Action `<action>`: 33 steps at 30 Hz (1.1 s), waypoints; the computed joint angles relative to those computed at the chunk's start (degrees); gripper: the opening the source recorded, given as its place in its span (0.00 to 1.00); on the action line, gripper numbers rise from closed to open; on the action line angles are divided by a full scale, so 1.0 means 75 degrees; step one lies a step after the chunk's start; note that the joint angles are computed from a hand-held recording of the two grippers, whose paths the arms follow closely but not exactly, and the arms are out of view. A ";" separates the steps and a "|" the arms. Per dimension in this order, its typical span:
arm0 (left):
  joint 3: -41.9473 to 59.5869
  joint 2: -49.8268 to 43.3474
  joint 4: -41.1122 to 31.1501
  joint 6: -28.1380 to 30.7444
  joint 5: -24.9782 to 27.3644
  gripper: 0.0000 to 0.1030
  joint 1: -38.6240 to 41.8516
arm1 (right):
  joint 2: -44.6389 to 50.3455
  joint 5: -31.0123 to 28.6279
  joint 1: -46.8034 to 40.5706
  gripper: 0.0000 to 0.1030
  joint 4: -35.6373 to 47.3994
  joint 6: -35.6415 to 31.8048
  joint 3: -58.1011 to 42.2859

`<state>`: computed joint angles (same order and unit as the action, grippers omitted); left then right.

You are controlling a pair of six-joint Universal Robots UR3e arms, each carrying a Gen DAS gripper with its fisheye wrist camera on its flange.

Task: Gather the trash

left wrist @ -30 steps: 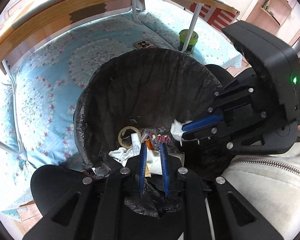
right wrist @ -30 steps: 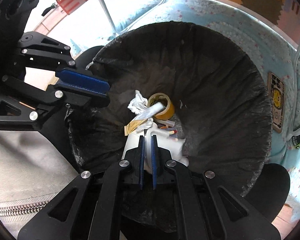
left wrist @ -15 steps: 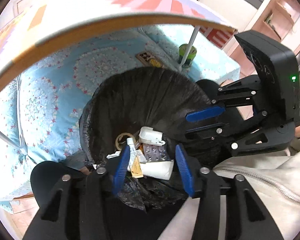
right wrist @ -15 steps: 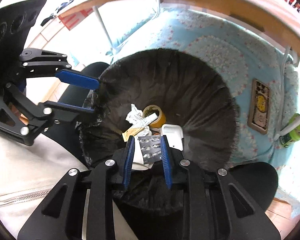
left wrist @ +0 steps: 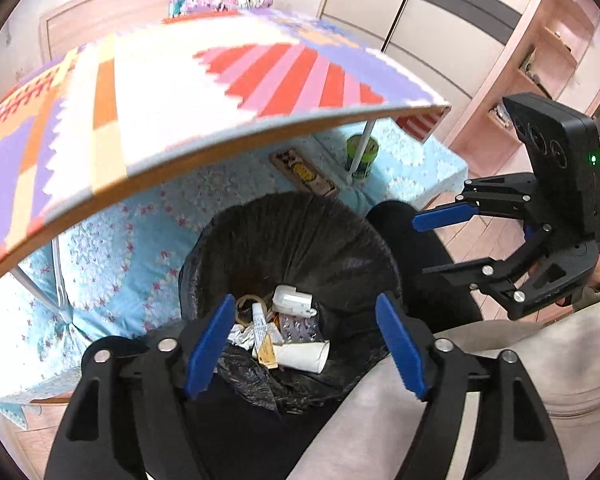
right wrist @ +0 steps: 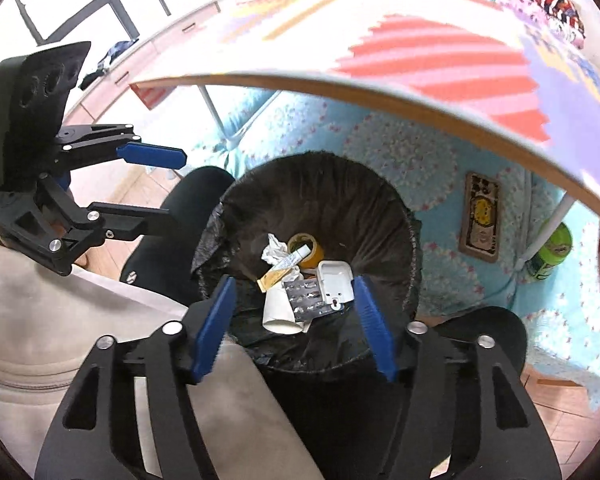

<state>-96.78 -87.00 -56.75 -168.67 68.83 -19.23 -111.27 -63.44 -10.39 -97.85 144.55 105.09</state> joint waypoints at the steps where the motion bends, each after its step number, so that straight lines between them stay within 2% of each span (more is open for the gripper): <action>1: 0.0019 0.0074 -0.0017 -0.0059 -0.0016 0.77 -0.0003 | -0.0058 0.0010 -0.0006 0.66 0.0169 -0.0025 -0.0135; 4: 0.0203 0.0234 -0.0249 -0.0120 0.0067 0.84 -0.0066 | -0.0237 0.0048 -0.0085 0.74 0.0624 -0.0109 -0.0481; 8: 0.0400 0.0378 -0.0575 -0.0182 0.0100 0.89 -0.0136 | -0.0333 0.0088 -0.0221 0.77 0.1138 -0.0110 -0.0831; 33: 0.0337 0.0585 -0.0562 -0.0191 0.0120 0.89 -0.0224 | -0.0471 -0.0059 -0.0089 0.77 0.1348 -0.0182 -0.1044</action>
